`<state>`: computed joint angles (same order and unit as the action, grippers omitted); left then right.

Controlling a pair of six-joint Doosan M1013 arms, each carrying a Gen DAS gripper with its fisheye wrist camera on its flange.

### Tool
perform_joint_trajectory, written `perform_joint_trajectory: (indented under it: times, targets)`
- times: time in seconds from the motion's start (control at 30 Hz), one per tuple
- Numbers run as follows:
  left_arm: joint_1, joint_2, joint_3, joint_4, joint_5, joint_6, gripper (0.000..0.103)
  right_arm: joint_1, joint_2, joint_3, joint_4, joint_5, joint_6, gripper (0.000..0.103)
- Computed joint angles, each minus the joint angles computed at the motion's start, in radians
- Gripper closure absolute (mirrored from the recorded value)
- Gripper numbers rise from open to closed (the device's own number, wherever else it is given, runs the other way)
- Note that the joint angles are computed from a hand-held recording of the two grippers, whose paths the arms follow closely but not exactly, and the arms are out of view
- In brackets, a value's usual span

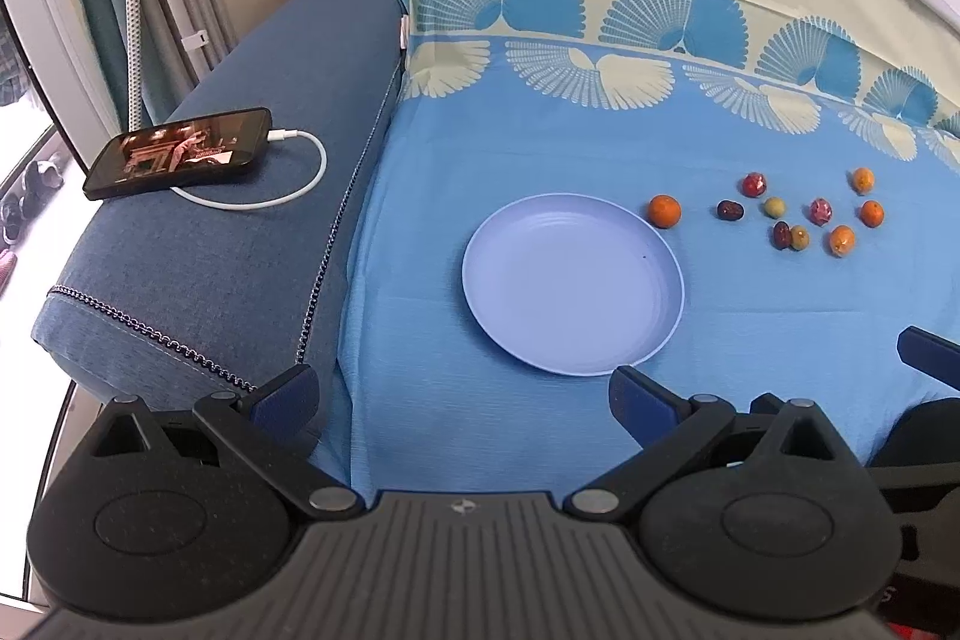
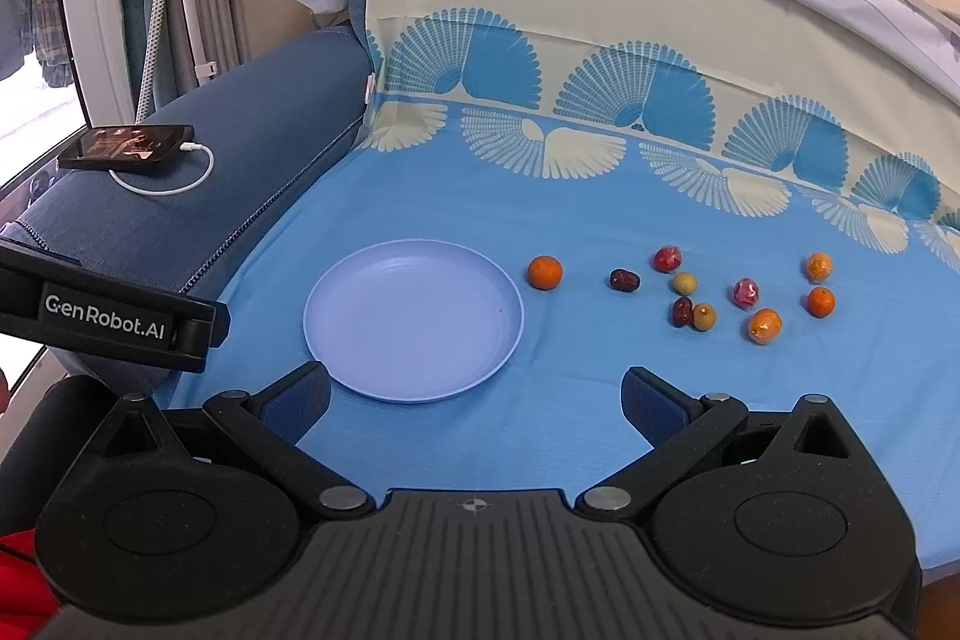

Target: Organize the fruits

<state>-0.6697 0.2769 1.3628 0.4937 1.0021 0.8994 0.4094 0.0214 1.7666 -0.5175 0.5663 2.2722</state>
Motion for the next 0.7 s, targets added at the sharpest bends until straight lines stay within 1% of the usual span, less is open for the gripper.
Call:
perform_joint_trajectory:
  times: [0.4, 0.6, 0.7]
  targets:
    - [0.001, -0.004, 0.003, 0.014, 0.006, -0.028, 0.0, 0.0, 0.001, 0.003, 0.018, -0.012, -0.012, 0.001]
    - [0.002, -0.005, 0.004, 0.01, 0.005, -0.02, 0.0, 0.001, 0.0, 0.009, -0.014, -0.028, 0.015, 0.001]
    - [0.001, -0.006, 0.006, 0.017, 0.005, -0.024, 0.0, -0.003, 0.0, 0.002, 0.031, -0.01, -0.023, 0.001]
